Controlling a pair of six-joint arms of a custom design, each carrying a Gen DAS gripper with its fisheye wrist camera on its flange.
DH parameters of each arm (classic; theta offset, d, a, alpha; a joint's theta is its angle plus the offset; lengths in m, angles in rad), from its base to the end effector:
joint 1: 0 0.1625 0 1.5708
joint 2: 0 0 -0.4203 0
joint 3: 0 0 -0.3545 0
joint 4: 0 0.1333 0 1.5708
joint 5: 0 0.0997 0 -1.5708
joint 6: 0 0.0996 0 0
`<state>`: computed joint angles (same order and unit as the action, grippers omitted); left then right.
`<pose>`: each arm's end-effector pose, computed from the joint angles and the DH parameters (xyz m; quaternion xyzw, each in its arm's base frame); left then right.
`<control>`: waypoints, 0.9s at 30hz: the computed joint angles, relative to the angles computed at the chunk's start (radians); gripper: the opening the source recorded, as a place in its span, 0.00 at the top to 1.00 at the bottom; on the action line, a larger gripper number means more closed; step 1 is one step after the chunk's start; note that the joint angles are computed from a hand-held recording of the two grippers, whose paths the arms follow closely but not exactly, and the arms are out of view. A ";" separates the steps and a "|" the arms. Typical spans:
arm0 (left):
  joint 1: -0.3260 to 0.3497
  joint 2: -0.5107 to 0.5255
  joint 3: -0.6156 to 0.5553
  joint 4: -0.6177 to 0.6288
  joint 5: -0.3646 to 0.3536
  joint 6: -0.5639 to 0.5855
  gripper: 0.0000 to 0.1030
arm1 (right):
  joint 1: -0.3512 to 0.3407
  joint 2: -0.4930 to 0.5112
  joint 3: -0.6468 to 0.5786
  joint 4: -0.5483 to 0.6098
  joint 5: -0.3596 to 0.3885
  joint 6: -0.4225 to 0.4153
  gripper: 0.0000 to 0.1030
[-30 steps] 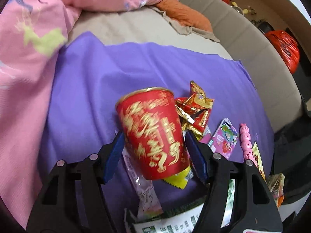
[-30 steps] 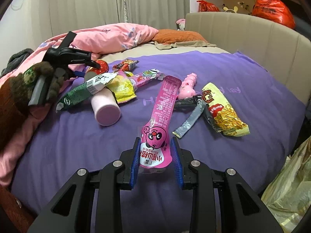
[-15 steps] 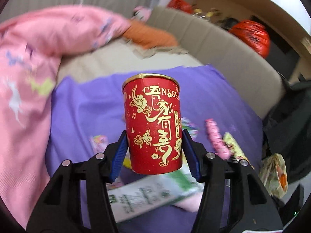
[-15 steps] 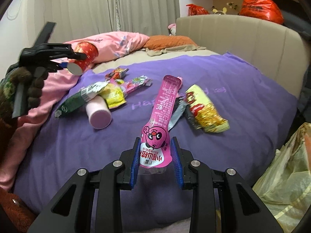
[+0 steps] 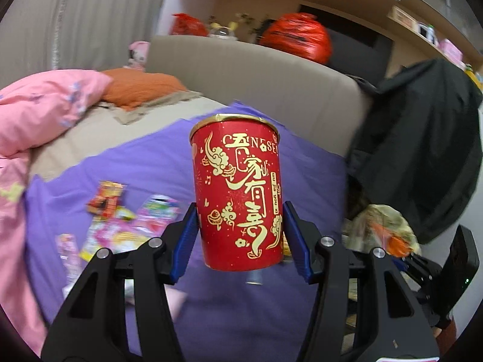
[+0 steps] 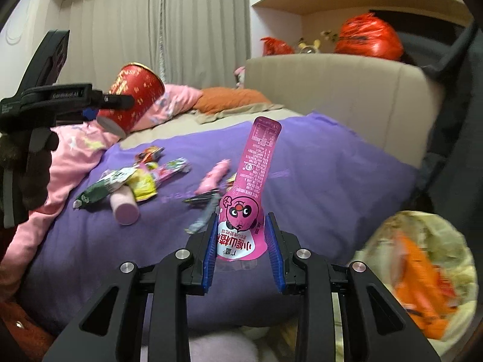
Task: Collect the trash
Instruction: 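Carry the red cup and pink lollipop over the yellow trash bag with both tools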
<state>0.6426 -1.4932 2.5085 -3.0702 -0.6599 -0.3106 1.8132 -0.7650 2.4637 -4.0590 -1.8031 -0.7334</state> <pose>-0.1421 -0.3712 0.2727 0.1645 0.8627 -0.4232 0.2227 0.2024 -0.3589 0.1045 0.3904 -0.8308 0.3445 0.1966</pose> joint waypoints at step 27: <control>-0.151 0.637 -0.243 -0.067 -0.234 -0.193 0.49 | -0.530 -0.676 0.084 0.430 0.279 -0.243 0.71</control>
<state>0.4912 -0.8562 2.2652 -3.1376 -0.8942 -0.5035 1.2833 -1.4408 2.5481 -3.6287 -1.5244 -0.9764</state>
